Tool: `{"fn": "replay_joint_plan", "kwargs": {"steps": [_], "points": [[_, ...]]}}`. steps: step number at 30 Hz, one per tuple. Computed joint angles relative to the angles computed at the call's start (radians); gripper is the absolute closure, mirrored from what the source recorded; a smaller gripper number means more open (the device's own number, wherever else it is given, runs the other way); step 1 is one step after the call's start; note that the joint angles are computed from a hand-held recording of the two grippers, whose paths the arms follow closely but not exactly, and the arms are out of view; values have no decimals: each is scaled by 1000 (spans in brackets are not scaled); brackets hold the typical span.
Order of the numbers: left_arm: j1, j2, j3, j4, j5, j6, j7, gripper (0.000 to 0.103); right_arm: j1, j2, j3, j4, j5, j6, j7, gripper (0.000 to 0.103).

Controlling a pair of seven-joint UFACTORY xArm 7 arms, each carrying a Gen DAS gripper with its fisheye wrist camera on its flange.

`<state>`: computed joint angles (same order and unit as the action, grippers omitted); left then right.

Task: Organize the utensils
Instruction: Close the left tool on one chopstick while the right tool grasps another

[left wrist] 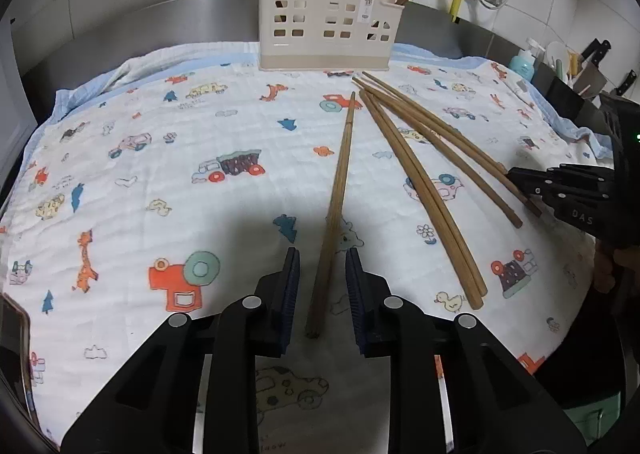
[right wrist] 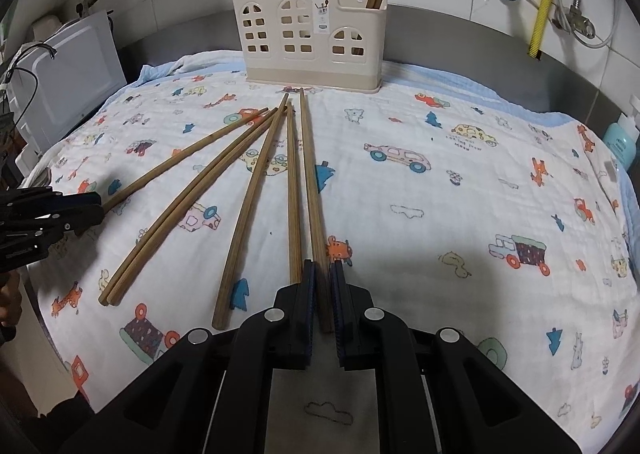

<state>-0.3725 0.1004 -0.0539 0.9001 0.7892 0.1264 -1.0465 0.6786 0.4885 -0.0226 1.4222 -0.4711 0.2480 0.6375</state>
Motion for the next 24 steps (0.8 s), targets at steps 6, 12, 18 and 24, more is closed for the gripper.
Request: {"fn": "replay_joint_plan", "kwargs": {"steps": [6,12,18,24], "points": [[-20,12,13,24,88,32,-74,82,0,3,-5,-5,9,-23,8,95],[-20,18,-14,52,104,99,-72,94,12,-3,-19,-15,7,-36,35,96],[-6,-1,-20,36,56,78,-39,97,46,-45,-57,-48,-39,-59,93,96],[19,-51,-29,11,54,33,-45,97,91,-96,-110,-57,-161,-70,205,96]]}}
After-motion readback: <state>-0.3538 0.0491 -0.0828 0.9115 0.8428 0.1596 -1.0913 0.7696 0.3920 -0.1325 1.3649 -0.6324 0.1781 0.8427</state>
